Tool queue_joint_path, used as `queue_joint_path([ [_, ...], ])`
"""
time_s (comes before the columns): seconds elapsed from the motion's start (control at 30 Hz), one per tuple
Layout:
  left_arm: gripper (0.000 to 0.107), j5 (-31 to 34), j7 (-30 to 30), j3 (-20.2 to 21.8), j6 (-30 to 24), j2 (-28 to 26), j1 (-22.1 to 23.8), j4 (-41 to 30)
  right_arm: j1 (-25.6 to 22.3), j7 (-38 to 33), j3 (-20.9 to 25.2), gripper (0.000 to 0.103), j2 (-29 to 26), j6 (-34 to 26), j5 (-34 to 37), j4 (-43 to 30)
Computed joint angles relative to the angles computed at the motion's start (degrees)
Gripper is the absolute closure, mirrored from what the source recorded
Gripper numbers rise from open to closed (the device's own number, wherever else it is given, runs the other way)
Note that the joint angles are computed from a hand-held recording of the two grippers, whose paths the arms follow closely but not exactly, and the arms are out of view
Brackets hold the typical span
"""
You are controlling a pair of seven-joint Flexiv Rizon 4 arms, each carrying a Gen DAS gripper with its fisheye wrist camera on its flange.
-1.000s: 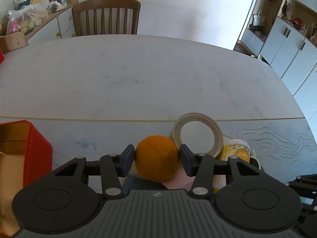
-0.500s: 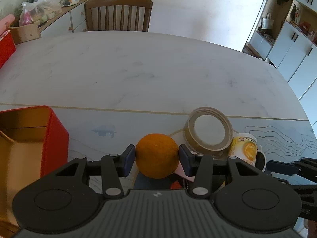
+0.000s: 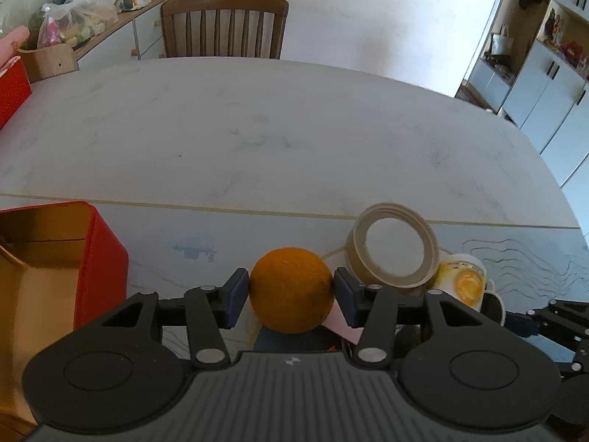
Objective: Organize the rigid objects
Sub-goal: 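Grasp the orange with the left tool while the right tool grasps the white sunglasses, then carry the orange and sunglasses over the red tin with both tools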
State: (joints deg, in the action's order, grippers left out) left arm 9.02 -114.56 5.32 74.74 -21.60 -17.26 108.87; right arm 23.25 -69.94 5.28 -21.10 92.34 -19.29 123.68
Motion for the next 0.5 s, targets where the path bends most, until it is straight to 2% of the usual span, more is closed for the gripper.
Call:
queue_joint_path([
  [0.17, 0.053, -0.5, -0.88, 0.0, -0.37, -0.69, 0.44, -0.43, -5.35, -2.6, 6.03, 0.083, -0.12, -0.45, 2.97, -0.44],
  [0.27, 0.053, -0.73, -0.69, -0.06, -0.3, -0.62, 0.51, -0.27, -6.35, -3.25, 7.14, 0.083, 0.25, -0.32, 4.29, -0.14],
  [0.4, 0.054, 1.66, -2.56, 1.39, -1.79, 0.07, -1.14, -0.53, -4.73, -2.59, 5.2, 0.083, 1.92, 1.84, 4.84, 2.16],
  [0.5, 0.054, 1.93, -3.0, 0.82, -1.77, 1.49, -0.68, 0.68, -6.49, -2.65, 6.97, 0.083, 2.95, 2.37, 5.94, 2.88],
])
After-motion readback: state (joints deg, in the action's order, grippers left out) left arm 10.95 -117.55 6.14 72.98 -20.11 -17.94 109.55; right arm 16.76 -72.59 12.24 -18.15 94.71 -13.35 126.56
